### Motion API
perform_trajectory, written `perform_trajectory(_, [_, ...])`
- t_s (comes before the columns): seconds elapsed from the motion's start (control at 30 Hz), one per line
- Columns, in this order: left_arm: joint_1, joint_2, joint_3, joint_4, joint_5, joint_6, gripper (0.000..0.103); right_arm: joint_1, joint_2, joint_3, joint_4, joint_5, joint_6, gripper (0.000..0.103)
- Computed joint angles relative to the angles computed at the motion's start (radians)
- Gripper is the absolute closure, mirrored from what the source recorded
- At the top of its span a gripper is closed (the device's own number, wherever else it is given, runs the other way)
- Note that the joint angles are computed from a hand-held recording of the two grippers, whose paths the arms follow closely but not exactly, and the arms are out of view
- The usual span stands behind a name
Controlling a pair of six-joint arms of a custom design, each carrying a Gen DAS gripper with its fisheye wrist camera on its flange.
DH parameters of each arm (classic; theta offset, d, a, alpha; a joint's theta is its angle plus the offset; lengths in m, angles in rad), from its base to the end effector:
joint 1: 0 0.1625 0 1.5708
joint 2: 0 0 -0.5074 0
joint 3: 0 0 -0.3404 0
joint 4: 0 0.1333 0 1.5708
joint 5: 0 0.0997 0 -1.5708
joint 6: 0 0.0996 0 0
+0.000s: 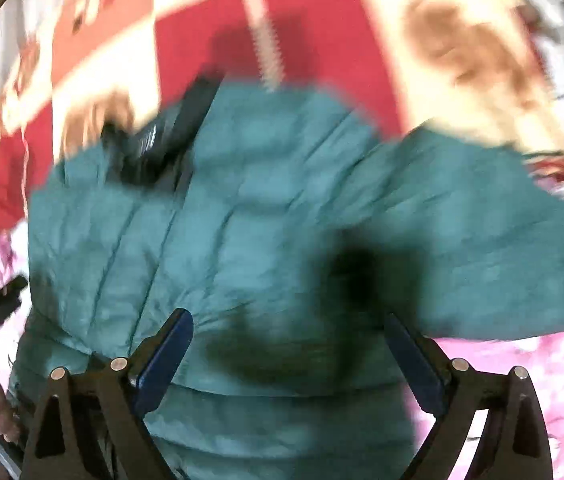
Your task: Fold large clothes
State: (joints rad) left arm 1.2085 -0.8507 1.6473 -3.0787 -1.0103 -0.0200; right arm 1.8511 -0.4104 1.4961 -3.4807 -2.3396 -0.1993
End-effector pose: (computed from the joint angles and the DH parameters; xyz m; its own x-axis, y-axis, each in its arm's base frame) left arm -0.0751 -0.7236 0.3017 -0.9202 -0.0385 -0.3896 0.2501 0.7077 -0.6607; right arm 0.2674 -0.6975 0.0884 -0.7782 0.1566 0.6082 -0.3489 0.6974 -0.6260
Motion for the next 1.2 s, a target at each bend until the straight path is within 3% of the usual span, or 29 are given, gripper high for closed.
perform_trajectory(0.13, [-0.028, -0.069, 0.107, -0.01, -0.011, -0.033, 0.033, -0.036, -0.1, 0.153, -0.252, -0.093, -0.138, 0.007])
perform_trajectory(0.2, [-0.038, -0.103, 0.163, -0.025, -0.04, -0.077, 0.033, -0.079, -0.168, 0.243, -0.342, -0.099, -0.129, 0.007])
perform_trajectory(0.27, [-0.052, -0.118, 0.21, -0.059, -0.045, -0.101, 0.03, -0.14, -0.271, 0.353, -0.382, -0.066, -0.067, 0.008])
perform_trajectory(0.3, [-0.057, -0.116, 0.215, -0.058, -0.038, -0.105, 0.024, -0.18, -0.325, 0.389, -0.377, -0.027, -0.028, 0.012])
perform_trajectory(0.43, [-0.066, -0.077, 0.168, -0.027, -0.013, -0.079, 0.024, -0.3, -0.505, 0.536, -0.371, 0.098, 0.131, 0.017])
perform_trajectory(0.53, [-0.067, -0.066, 0.158, -0.03, -0.015, -0.078, 0.024, -0.425, -0.631, 0.621, -0.298, 0.34, 0.285, 0.02])
perform_trajectory(0.6, [-0.071, -0.062, 0.158, -0.043, -0.009, -0.061, 0.024, -0.473, -0.633, 0.635, -0.333, 0.453, 0.341, 0.026])
perform_trajectory(0.7, [-0.074, -0.055, 0.154, -0.045, 0.006, -0.047, 0.024, -0.498, -0.62, 0.62, -0.404, 0.524, 0.38, 0.026])
perform_trajectory(0.87, [-0.071, -0.049, 0.141, -0.024, 0.01, -0.057, 0.024, -0.47, -0.589, 0.508, -0.291, 0.455, 0.32, 0.026])
perform_trajectory(0.93, [-0.072, -0.048, 0.14, -0.027, 0.018, -0.055, 0.024, -0.465, -0.578, 0.498, -0.3, 0.429, 0.298, 0.029])
perform_trajectory(0.97, [-0.072, -0.048, 0.14, -0.027, 0.019, -0.055, 0.024, -0.464, -0.572, 0.497, -0.315, 0.42, 0.296, 0.037])
perform_trajectory(1.0, [-0.072, -0.048, 0.14, -0.026, 0.024, -0.055, 0.024, -0.464, -0.568, 0.499, -0.333, 0.407, 0.299, 0.058])
perform_trajectory(1.07, [-0.073, -0.047, 0.138, -0.021, 0.045, -0.055, 0.024, -0.474, -0.568, 0.506, -0.327, 0.391, 0.321, 0.08])
perform_trajectory(1.13, [-0.077, -0.041, 0.133, -0.022, 0.084, -0.045, 0.024, -0.479, -0.569, 0.52, -0.352, 0.389, 0.307, 0.083])
perform_trajectory(1.2, [-0.08, -0.032, 0.129, -0.026, 0.131, -0.035, 0.024, -0.459, -0.564, 0.52, -0.372, 0.341, 0.259, 0.086])
